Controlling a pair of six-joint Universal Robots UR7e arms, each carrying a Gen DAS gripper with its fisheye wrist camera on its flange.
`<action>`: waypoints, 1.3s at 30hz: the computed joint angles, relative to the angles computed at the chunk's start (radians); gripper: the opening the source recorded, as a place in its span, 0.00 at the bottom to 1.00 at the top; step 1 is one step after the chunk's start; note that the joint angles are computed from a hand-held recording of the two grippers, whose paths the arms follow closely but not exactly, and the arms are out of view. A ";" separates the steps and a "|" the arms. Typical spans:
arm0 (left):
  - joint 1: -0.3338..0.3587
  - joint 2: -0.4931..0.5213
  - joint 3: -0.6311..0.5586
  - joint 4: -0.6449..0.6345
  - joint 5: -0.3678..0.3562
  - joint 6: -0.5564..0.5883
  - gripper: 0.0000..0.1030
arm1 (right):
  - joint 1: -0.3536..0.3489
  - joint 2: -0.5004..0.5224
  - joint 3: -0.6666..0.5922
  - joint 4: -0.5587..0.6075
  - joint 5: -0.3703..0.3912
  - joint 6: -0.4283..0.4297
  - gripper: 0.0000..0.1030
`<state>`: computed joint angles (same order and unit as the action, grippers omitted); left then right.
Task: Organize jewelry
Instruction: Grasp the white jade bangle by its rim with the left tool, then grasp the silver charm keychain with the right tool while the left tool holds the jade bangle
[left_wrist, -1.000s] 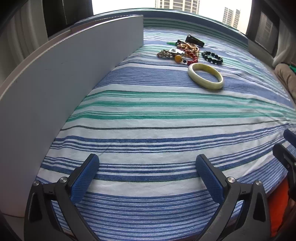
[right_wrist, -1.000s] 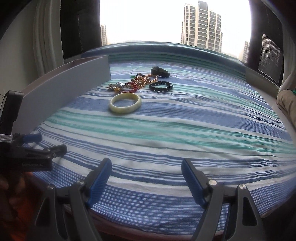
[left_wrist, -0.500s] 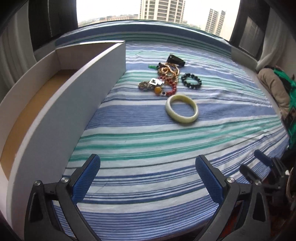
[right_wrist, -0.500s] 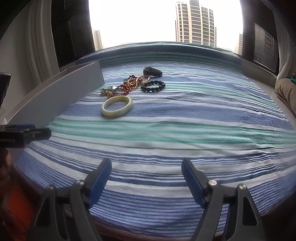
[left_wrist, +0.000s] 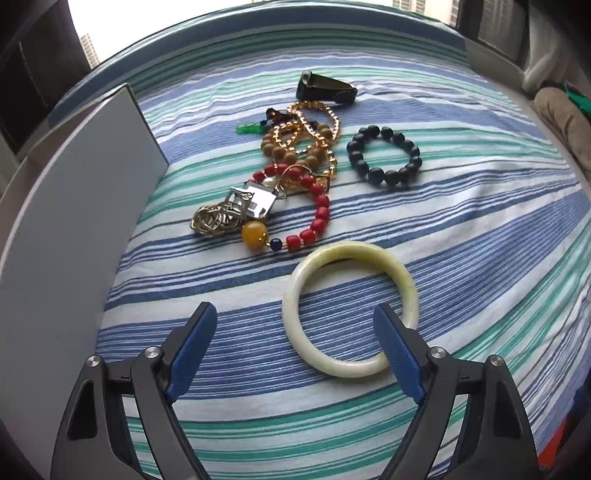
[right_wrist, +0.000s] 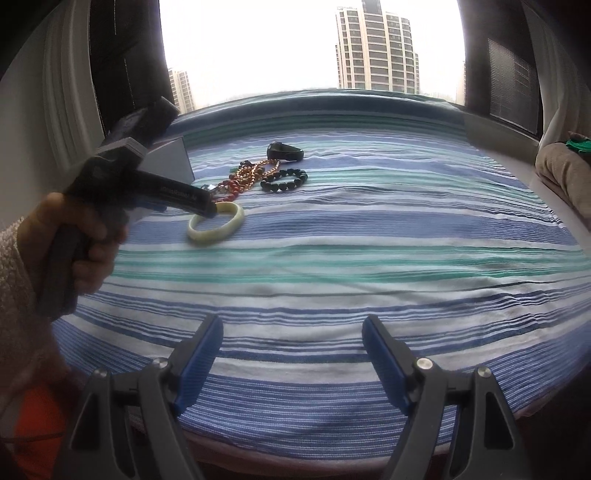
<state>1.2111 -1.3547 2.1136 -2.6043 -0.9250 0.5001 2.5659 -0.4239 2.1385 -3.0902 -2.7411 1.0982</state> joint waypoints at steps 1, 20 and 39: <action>0.004 0.001 0.001 -0.004 -0.002 -0.004 0.84 | 0.005 -0.001 0.000 0.007 -0.003 0.007 0.77; 0.018 -0.096 -0.033 0.195 -0.093 -0.123 0.08 | 0.012 -0.004 0.025 -0.071 0.024 -0.028 0.77; 0.157 -0.368 -0.071 0.331 -0.250 -0.155 0.08 | -0.474 -0.160 -0.201 -0.206 0.763 -0.612 0.41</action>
<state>1.3678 -1.7226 2.0429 -2.2732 -1.1747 0.3450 2.0919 -0.5842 1.9372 -3.2965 -1.9779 0.4859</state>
